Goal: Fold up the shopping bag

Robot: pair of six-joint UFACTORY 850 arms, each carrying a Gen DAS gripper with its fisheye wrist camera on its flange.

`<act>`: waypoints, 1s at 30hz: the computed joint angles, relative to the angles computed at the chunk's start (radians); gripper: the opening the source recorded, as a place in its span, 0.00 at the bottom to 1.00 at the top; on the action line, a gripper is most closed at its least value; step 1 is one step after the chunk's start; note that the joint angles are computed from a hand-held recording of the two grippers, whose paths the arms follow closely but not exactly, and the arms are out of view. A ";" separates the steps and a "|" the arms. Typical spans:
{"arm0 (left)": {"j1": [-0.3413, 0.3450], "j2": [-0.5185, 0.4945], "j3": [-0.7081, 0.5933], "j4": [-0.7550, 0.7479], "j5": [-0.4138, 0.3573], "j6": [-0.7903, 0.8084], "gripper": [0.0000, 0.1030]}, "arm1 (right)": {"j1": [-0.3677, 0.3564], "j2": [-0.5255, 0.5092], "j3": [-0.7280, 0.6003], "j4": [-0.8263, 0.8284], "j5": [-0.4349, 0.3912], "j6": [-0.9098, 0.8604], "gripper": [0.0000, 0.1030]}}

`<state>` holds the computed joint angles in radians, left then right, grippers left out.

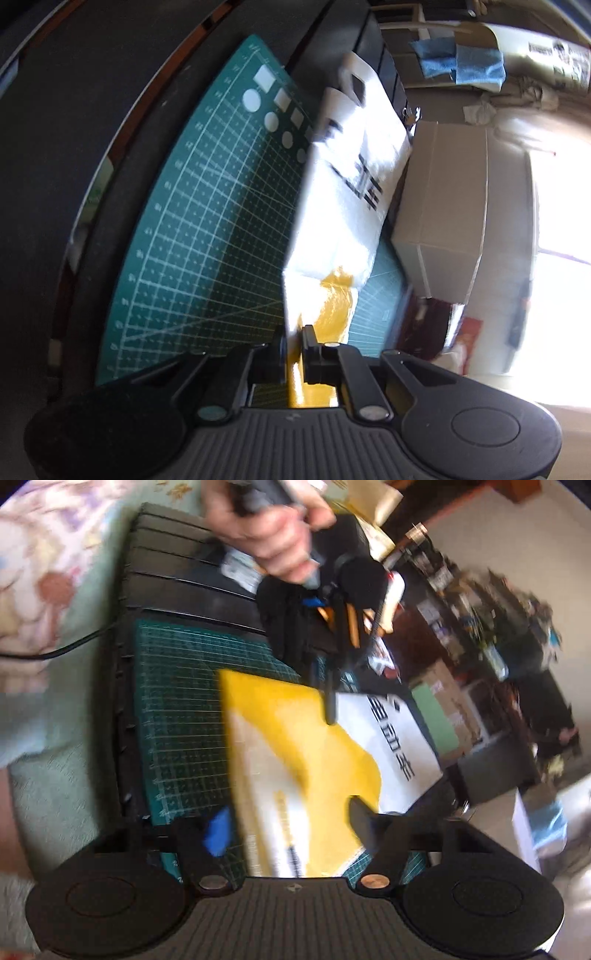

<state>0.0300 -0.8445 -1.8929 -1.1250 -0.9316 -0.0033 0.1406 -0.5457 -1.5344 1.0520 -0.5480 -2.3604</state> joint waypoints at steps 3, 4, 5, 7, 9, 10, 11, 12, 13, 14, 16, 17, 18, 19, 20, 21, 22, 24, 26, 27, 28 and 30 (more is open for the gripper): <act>-0.009 0.001 -0.039 0.106 0.002 -0.015 0.14 | 0.007 -0.002 -0.014 -0.022 0.013 0.019 0.15; -0.015 0.008 -0.049 0.147 0.014 -0.016 0.19 | 0.006 -0.003 -0.028 -0.048 0.002 0.056 0.14; -0.022 0.014 -0.059 0.188 0.026 -0.017 0.28 | 0.006 -0.008 -0.051 -0.094 -0.018 0.120 0.12; -0.046 0.046 -0.076 0.309 0.068 0.015 0.41 | 0.008 -0.022 -0.094 -0.170 -0.054 0.229 0.12; -0.066 0.092 -0.056 0.413 0.121 0.053 0.47 | 0.009 -0.041 -0.164 -0.279 -0.107 0.384 0.12; -0.079 0.128 -0.031 0.482 0.160 0.077 0.51 | 0.011 -0.048 -0.184 -0.310 -0.123 0.428 0.11; -0.087 0.159 0.004 0.521 0.197 0.088 0.57 | 0.012 -0.064 -0.227 -0.360 -0.162 0.504 0.11; -0.103 0.215 0.072 0.601 0.273 0.090 0.60 | 0.011 -0.082 -0.274 -0.401 -0.210 0.579 0.11; -0.122 0.257 0.129 0.671 0.338 0.106 0.61 | 0.011 -0.086 -0.290 -0.418 -0.235 0.613 0.11; -0.141 0.296 0.183 0.752 0.400 0.109 0.61 | 0.011 -0.098 -0.324 -0.445 -0.273 0.660 0.11; -0.177 0.362 0.278 0.893 0.503 0.140 0.61 | 0.012 -0.133 -0.415 -0.499 -0.362 0.760 0.11; -0.194 0.378 0.305 0.932 0.539 0.180 0.62 | 0.013 -0.140 -0.435 -0.514 -0.386 0.786 0.11; -0.210 0.392 0.330 0.976 0.574 0.214 0.62 | 0.013 -0.153 -0.468 -0.526 -0.420 0.808 0.11; -0.228 0.407 0.360 1.007 0.622 0.275 0.63 | 0.011 -0.156 -0.478 -0.530 -0.437 0.814 0.11; -0.240 0.414 0.378 1.029 0.653 0.306 0.64 | 0.013 -0.172 -0.515 -0.547 -0.467 0.836 0.11; -0.256 0.425 0.399 1.087 0.688 0.315 0.64 | 0.018 -0.194 -0.565 -0.571 -0.499 0.864 0.11; -0.270 0.435 0.419 1.133 0.722 0.338 0.65 | 0.020 -0.203 -0.582 -0.582 -0.508 0.872 0.11; -0.281 0.414 0.403 1.103 0.727 0.414 0.65 | 0.029 -0.232 -0.643 -0.620 -0.533 0.891 0.11; -0.281 0.407 0.405 1.004 0.724 0.553 0.65 | 0.034 -0.244 -0.667 -0.642 -0.546 0.889 0.11; -0.281 0.411 0.413 0.972 0.726 0.601 0.65 | 0.037 -0.250 -0.680 -0.654 -0.555 0.891 0.11; -0.278 0.411 0.421 0.933 0.727 0.662 0.65 | 0.039 -0.258 -0.697 -0.668 -0.569 0.898 0.11; -0.266 0.421 0.437 0.794 0.714 0.820 0.65 | 0.036 -0.246 -0.678 -0.678 -0.575 0.905 0.11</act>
